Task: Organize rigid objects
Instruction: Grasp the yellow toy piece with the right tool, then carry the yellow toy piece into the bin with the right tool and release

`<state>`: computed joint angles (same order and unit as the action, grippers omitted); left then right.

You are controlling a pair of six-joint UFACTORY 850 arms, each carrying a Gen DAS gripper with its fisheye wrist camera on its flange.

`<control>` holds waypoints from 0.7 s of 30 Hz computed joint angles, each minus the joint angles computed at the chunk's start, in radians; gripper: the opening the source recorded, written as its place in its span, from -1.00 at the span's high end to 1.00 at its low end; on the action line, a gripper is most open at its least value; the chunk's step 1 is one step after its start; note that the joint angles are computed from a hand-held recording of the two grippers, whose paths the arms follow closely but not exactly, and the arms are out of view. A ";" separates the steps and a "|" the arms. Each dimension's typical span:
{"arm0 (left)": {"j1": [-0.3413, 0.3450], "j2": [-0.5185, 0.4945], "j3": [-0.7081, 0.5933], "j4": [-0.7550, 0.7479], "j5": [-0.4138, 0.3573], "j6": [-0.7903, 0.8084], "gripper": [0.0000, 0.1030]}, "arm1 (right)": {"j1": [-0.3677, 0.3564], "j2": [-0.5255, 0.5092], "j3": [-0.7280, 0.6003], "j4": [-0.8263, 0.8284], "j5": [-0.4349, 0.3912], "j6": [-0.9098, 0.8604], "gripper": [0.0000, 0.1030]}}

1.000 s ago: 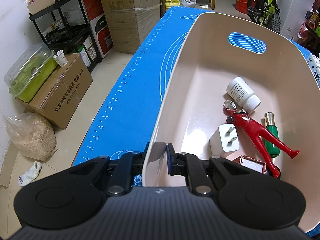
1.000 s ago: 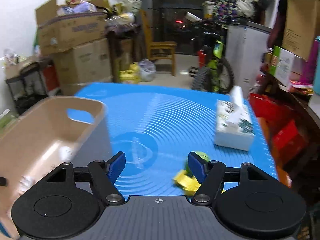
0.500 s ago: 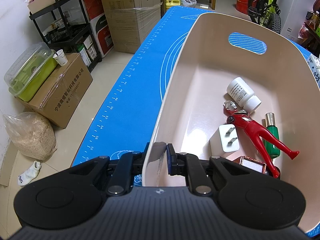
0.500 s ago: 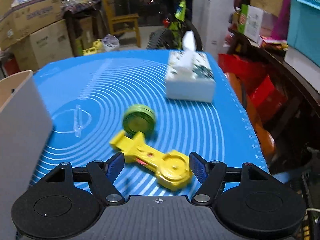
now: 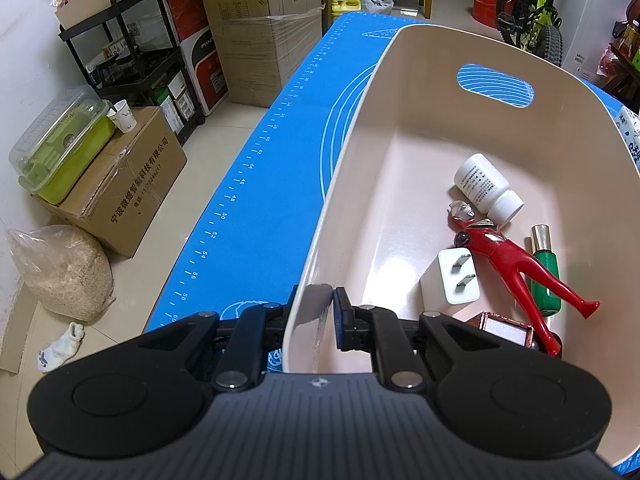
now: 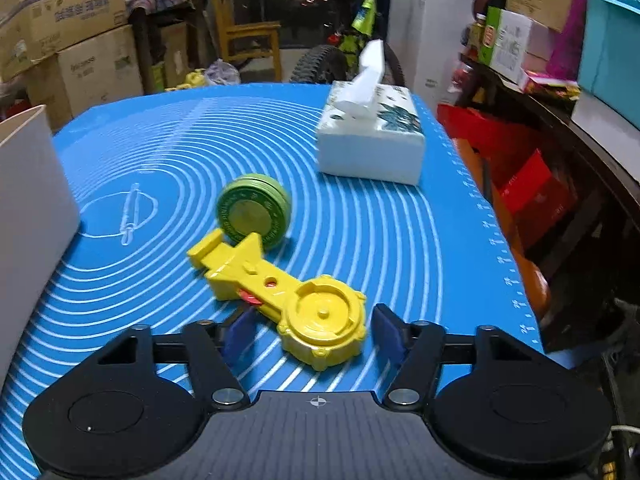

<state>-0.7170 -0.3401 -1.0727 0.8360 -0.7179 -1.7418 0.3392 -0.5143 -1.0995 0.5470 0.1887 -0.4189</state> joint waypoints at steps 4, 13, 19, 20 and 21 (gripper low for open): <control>0.000 0.000 0.000 0.000 -0.002 0.001 0.67 | 0.008 0.004 0.000 -0.008 -0.004 -0.023 -0.01; 0.000 0.000 -0.001 0.000 -0.001 0.001 0.67 | 0.014 0.046 0.031 -0.154 0.039 0.117 -0.01; 0.000 0.000 -0.001 0.000 -0.001 0.001 0.67 | 0.033 0.090 0.057 -0.268 0.090 0.225 -0.01; 0.000 0.000 0.000 0.000 -0.001 0.001 0.67 | 0.037 0.098 0.061 -0.283 0.101 0.244 -0.01; 0.000 -0.001 -0.001 0.000 -0.002 0.001 0.67 | 0.043 0.108 0.066 -0.297 0.115 0.262 -0.01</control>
<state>-0.7173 -0.3406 -1.0736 0.8358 -0.7195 -1.7405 0.3818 -0.4059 -1.0334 0.2497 0.3035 -0.1574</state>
